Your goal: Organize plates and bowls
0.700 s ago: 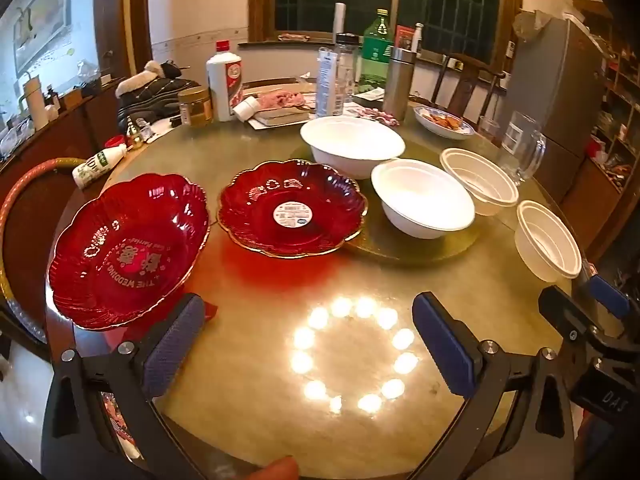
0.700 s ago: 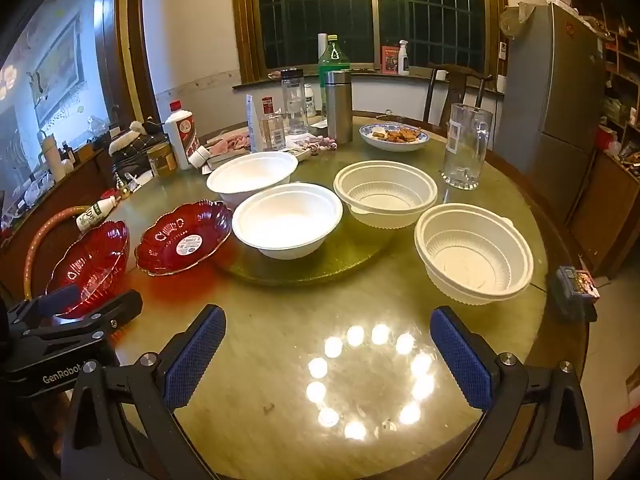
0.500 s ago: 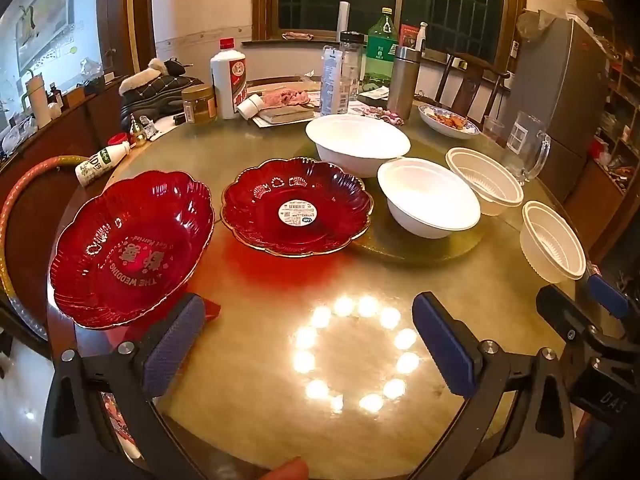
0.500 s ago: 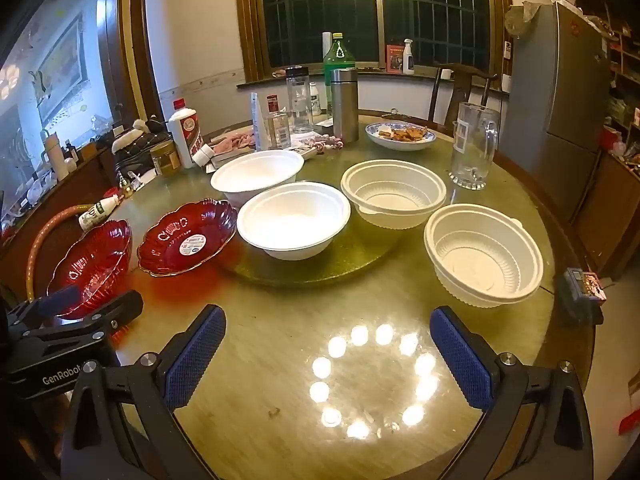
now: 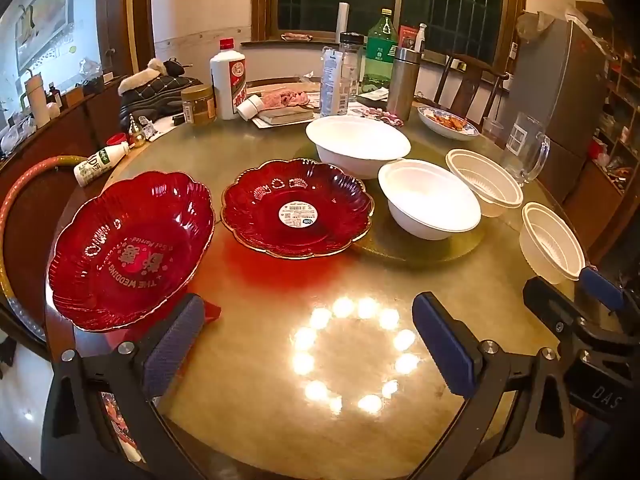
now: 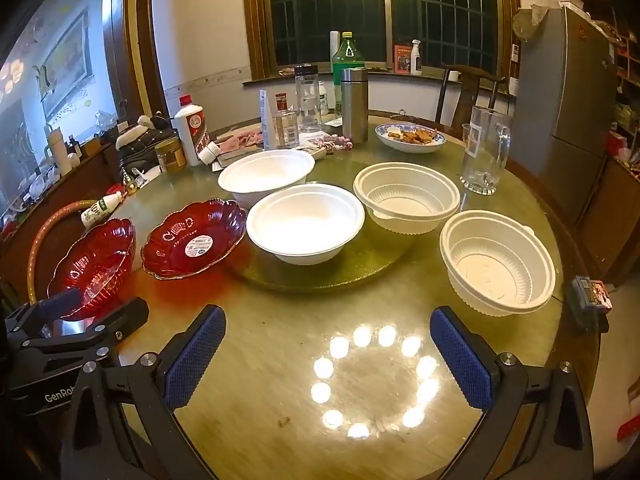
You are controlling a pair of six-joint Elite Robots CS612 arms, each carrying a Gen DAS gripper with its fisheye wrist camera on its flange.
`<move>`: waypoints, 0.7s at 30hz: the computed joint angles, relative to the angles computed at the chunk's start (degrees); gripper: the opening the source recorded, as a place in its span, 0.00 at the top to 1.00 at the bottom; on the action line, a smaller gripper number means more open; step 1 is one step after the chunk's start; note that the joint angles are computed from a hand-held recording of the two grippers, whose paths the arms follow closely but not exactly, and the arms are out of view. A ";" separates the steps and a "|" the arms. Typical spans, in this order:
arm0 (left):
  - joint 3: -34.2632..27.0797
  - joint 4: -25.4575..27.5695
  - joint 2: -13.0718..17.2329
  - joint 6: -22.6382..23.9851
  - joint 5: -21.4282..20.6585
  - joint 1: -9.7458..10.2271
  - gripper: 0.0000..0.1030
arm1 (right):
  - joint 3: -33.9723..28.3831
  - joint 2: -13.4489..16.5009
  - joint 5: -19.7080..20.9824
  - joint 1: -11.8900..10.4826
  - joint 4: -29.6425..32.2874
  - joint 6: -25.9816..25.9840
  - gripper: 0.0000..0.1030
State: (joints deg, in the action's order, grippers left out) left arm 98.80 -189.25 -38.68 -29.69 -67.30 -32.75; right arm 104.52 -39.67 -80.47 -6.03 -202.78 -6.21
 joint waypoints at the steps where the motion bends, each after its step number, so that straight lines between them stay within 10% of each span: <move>1: -0.01 0.00 0.00 -0.02 0.03 -0.02 0.00 | 0.03 -0.01 -0.01 0.01 0.03 -0.04 0.00; 21: 0.53 -1.12 -0.15 0.57 0.59 -0.22 0.00 | 0.06 -0.46 -0.51 0.40 0.37 -0.03 0.00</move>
